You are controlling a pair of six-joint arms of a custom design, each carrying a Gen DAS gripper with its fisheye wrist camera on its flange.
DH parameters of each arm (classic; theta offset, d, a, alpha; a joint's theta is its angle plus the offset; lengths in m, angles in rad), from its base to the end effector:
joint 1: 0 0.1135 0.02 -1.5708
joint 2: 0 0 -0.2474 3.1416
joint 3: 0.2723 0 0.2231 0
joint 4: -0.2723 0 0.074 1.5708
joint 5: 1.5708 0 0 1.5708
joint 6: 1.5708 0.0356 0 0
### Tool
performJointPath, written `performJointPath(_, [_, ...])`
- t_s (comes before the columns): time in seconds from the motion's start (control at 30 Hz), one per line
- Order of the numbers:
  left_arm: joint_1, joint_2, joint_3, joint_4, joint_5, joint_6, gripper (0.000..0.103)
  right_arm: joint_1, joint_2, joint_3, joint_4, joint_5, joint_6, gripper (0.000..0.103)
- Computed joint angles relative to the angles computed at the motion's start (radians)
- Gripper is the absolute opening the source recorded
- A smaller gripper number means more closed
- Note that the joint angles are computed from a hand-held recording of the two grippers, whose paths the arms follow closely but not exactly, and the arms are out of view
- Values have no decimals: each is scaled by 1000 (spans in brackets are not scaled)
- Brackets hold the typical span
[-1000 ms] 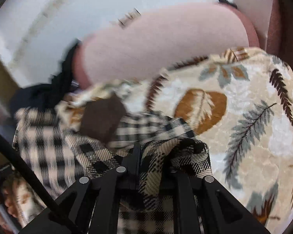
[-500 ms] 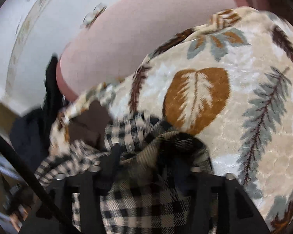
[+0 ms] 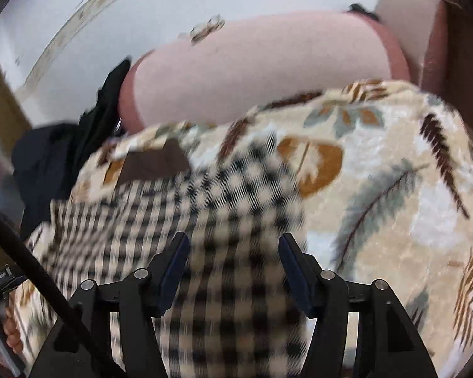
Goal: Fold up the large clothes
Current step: 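Release the folded hem with both grippers and pull them back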
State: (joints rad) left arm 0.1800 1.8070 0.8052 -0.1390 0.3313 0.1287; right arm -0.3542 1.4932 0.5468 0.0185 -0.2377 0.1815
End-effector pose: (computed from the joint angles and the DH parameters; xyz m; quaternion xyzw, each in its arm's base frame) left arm 0.2865 0.0404 0.1075 0.0105 0.9642 -0.1268 0.2327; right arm 0.2282 -0.0755 0.1340 0.2132 0.9184 0.0850 0.3222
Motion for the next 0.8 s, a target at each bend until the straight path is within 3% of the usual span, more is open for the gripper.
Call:
performJointPath(0.07, [-4, 36, -54, 67, -64, 15, 62, 9, 10, -53, 12, 10, -1, 64])
performJointPath(0.13, [19, 59, -93, 132, -70, 54, 61, 12, 8, -118, 24, 53, -21, 64])
performJointPath(0.2, [38, 17, -143, 186, -136, 80, 61, 5, -26, -184, 32, 116, -56, 63])
performJointPath(0.27, [85, -18, -154, 167, -119, 104, 61, -30, -64, -237, 25, 183, -97, 63])
performJointPath(0.37, [158, -130, -201, 118, -66, 104, 61, -152, -239, -349, -20, 135, -200, 63])
performJointPath(0.43, [167, -247, -269, 108, -39, 108, 61, -144, -464, -412, -130, 175, -221, 63])
performJointPath(0.5, [140, -363, -343, 106, -27, 105, 62, -63, -687, -430, -273, 218, -175, 63])
performJointPath(0.57, [64, -422, -387, 112, -52, 78, 63, 97, -803, -412, -365, 288, -76, 63])
performJointPath(0.67, [-12, -385, -424, 172, -83, 81, 64, 357, -708, -359, -342, 381, 87, 63])
performJointPath(0.8, [-21, -221, -451, 327, -139, 75, 64, 607, -526, -325, -267, 510, 255, 63])
